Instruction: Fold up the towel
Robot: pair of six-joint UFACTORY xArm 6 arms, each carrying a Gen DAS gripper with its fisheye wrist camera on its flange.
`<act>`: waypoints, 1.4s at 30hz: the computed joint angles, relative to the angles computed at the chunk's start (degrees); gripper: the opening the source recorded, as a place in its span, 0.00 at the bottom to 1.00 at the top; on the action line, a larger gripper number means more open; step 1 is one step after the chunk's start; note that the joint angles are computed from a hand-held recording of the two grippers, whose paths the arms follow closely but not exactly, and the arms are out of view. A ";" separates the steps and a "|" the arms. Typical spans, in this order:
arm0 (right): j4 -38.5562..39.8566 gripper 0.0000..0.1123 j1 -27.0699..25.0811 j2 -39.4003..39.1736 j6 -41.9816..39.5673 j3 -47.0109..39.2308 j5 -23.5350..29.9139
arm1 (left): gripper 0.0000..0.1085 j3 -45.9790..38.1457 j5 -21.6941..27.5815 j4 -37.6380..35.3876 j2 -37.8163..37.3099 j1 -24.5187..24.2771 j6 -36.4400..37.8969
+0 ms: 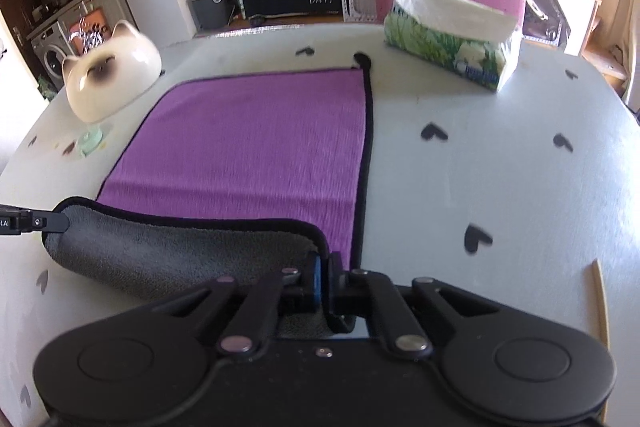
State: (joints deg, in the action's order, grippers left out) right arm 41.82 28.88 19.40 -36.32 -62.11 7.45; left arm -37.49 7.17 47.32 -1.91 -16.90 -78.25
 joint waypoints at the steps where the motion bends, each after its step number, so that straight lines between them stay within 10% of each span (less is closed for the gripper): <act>1: -0.62 0.03 -0.08 0.41 0.61 -0.72 -0.09 | 0.04 -0.66 -0.01 0.42 0.42 0.33 0.05; 42: -28.53 0.03 -4.22 33.03 26.58 -51.09 13.86 | 0.04 -28.44 -0.67 -12.62 23.75 9.17 23.76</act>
State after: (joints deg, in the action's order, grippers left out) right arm 13.29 24.67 52.43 -9.74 -113.20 21.31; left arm -65.93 6.50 34.70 21.84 -7.74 -54.49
